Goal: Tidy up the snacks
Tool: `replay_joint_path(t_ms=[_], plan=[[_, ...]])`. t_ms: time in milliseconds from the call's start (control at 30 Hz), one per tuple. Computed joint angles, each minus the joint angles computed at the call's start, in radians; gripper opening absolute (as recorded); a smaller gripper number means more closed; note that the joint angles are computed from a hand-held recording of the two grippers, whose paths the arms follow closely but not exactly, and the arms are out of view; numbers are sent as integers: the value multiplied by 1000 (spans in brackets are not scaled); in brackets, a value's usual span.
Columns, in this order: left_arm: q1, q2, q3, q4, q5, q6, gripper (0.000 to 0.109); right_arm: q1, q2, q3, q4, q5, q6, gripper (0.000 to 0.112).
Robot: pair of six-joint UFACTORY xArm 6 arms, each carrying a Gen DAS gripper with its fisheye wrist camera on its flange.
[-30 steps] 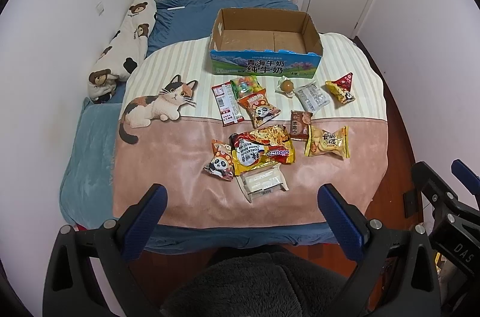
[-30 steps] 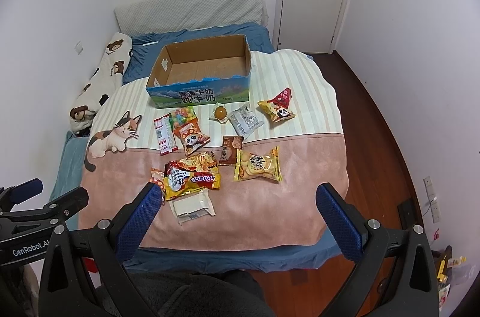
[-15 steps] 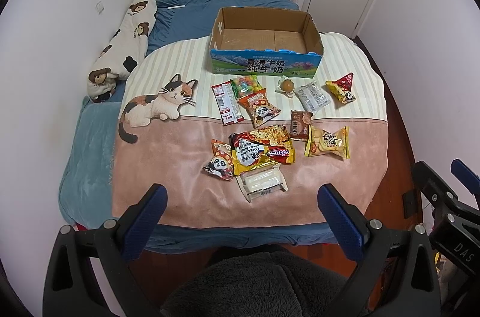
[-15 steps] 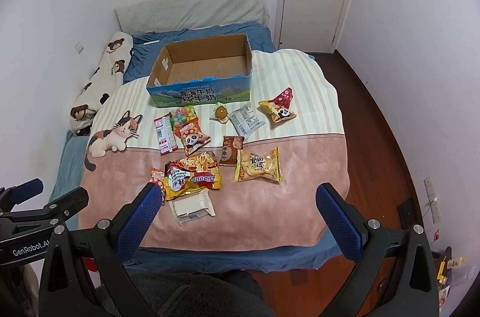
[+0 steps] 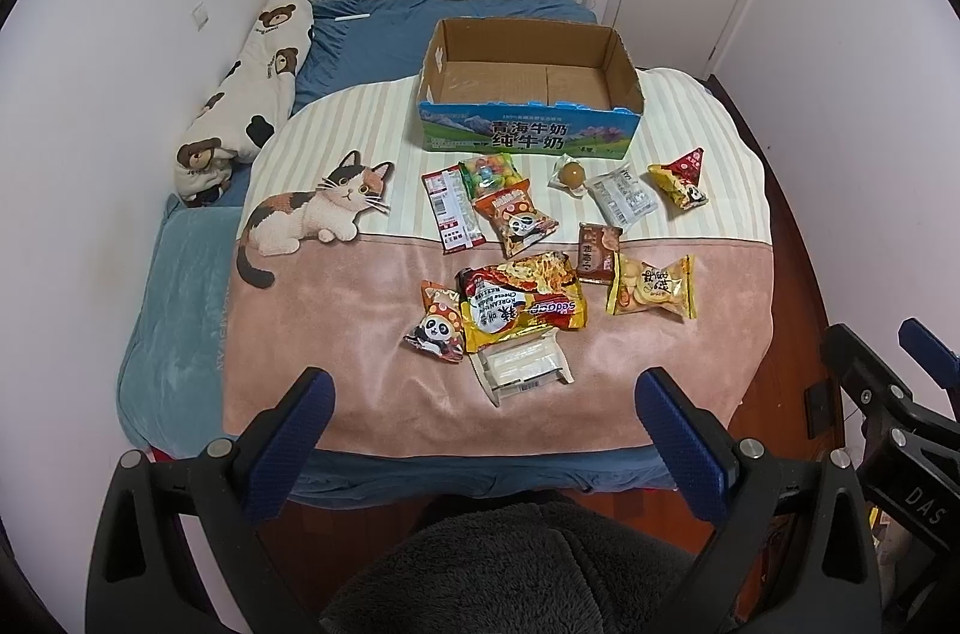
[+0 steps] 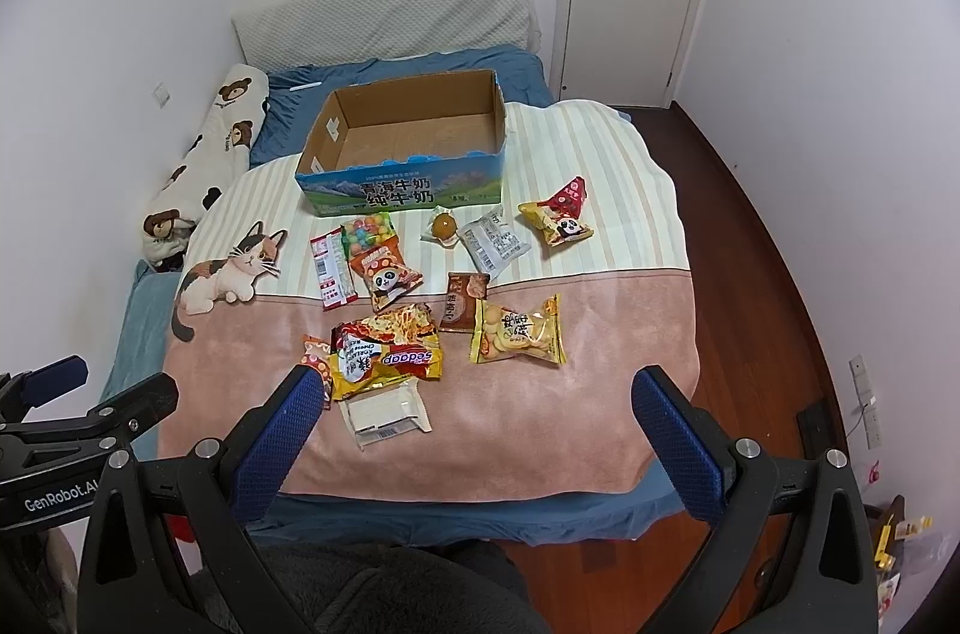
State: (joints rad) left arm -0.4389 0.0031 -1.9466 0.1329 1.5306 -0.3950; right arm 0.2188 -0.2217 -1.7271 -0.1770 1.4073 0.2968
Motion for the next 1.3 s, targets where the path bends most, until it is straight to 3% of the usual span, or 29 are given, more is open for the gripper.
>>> replay_joint_path(t_ms=[1033, 1233, 1300], plan=[[-17, 39, -51, 3, 10, -15, 103, 2, 28, -48, 4, 15, 4, 103], [-15, 45, -43, 21, -4, -30, 103, -9, 52, -66, 20, 14, -2, 103], [-13, 42, -14, 62, -41, -62, 103, -21, 52, -39, 35, -30, -30, 103]])
